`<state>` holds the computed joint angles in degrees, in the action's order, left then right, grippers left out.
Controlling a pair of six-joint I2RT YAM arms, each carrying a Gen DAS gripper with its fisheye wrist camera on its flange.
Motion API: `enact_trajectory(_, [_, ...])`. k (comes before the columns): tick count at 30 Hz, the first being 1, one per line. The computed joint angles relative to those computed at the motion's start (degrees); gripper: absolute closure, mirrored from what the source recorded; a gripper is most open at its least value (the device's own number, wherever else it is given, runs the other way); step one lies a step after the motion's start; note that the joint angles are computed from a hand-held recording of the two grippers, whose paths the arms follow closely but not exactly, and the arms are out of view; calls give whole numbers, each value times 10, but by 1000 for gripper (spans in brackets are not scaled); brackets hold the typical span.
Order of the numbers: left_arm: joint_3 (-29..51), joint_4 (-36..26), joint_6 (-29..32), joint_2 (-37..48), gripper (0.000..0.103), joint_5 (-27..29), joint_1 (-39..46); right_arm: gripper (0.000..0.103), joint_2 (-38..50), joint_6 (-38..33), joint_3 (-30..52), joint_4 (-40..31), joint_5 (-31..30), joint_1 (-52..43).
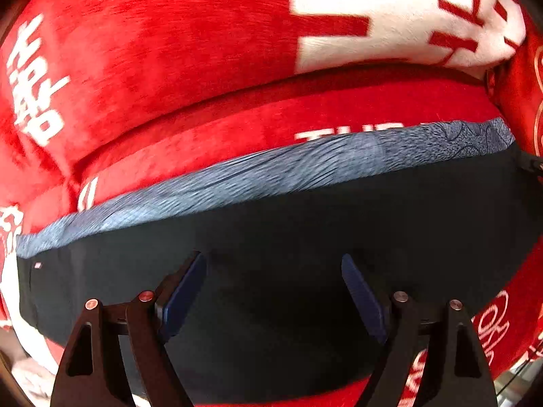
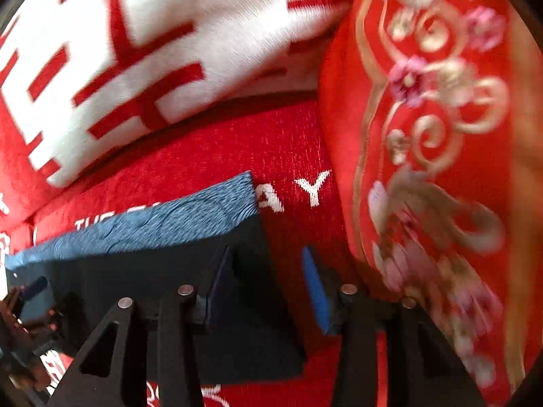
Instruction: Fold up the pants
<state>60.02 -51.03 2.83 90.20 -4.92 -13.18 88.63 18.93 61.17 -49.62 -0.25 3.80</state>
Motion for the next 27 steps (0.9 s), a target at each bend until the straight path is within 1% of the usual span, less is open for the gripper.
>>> enact_trajectory(2, [-4,-24,0,-28,20,-2,26,55,-34,23,-15,-4,-6,16])
enact_trajectory(5, [2,-60,12,-54,20,-13,73,53,-70,76,-39,-16,-14,46])
enact_trajectory(7, [2,-82,29,-76,20,-26,114,53,-99,107,-61,-22,-32,59])
enact_trajectory(10, [15,-113,62,-100,20,-37,185,53,-130,151,-75,-34,-37,108])
enact_trajectory(11, [20,-122,77,-109,20,-39,215,53,-163,143,-93,-45,-45,98])
enact_trajectory(12, [24,-127,91,-115,20,-40,240,53,-172,158,-96,-44,-60,117])
enact_trajectory(15, [33,-138,133,-126,20,-44,317,53,-175,201,-100,-25,-111,164])
enact_trajectory(17, [37,-140,166,-130,20,-41,364,53,-168,249,-105,7,-138,216])
enact_trajectory(18, [43,-130,186,-119,20,-38,388,53,-163,271,-107,27,-151,242])
enact_trajectory(21, [45,-104,245,-108,20,-29,445,53,-116,346,-92,99,-157,345])
enact_trajectory(23, [43,-81,282,-95,20,-21,482,53,-67,399,-76,165,-167,401])
enact_trajectory(24, [49,-77,297,-87,20,-20,499,53,-39,432,-69,209,-174,426])
enact_trajectory(26, [74,-37,339,-21,20,-1,553,53,8,510,-61,298,-183,477])
enact_trajectory(27, [85,-35,354,-8,20,7,568,53,49,544,-48,349,-188,495])
